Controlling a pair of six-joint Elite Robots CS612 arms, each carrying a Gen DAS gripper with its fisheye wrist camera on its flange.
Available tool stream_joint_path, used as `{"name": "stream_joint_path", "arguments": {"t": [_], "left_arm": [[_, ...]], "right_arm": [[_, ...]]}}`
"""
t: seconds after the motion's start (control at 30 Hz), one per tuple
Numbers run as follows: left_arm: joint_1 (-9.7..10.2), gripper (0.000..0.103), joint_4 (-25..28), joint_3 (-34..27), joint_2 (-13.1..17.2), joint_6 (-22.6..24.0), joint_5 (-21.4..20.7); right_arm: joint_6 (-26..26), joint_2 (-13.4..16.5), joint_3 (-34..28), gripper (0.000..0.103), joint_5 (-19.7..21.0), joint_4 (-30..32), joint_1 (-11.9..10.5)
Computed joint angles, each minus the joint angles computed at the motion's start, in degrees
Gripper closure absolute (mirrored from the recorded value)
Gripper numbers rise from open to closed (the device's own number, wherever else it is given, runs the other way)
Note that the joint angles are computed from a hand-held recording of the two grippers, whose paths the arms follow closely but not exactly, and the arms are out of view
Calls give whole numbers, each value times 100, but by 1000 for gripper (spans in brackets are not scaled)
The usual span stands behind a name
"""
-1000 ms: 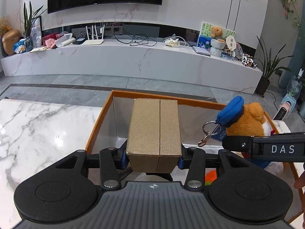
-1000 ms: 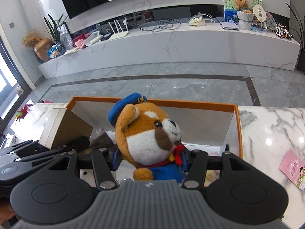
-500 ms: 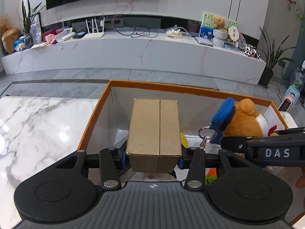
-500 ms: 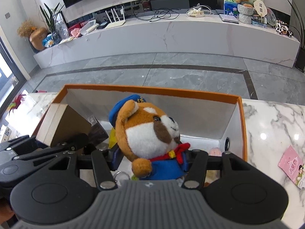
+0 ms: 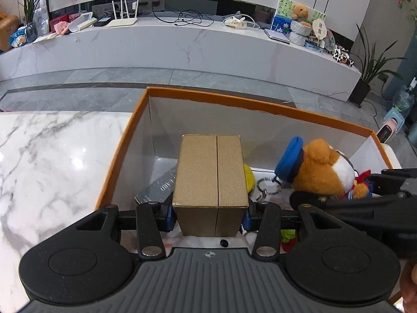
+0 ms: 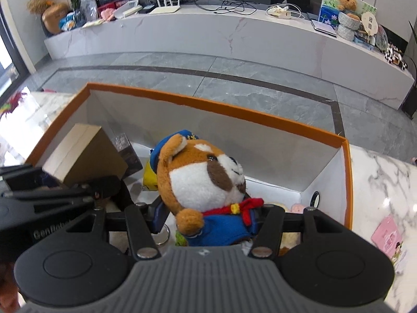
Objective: Organize objects
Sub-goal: 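Lower the brown box with the left tool while the right tool lowers the dog plush into the box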
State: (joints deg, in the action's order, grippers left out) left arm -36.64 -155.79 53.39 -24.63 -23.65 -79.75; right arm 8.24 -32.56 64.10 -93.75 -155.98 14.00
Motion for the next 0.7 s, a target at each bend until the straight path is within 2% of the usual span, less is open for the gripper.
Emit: {"name": "stream_joint_path", "arguments": {"t": [0.17, 0.27, 0.7], "left_arm": [[-12, 51, 245, -107, 36, 154, 63], [-52, 51, 359, -167, 57, 239, 264], [-60, 51, 534, -185, 37, 323, 237]], "right_arm": [[-336, 38, -127, 45, -209, 246, 56], [-493, 67, -200, 45, -308, 343, 75], [-827, 175, -413, 44, -649, 903, 150]]}}
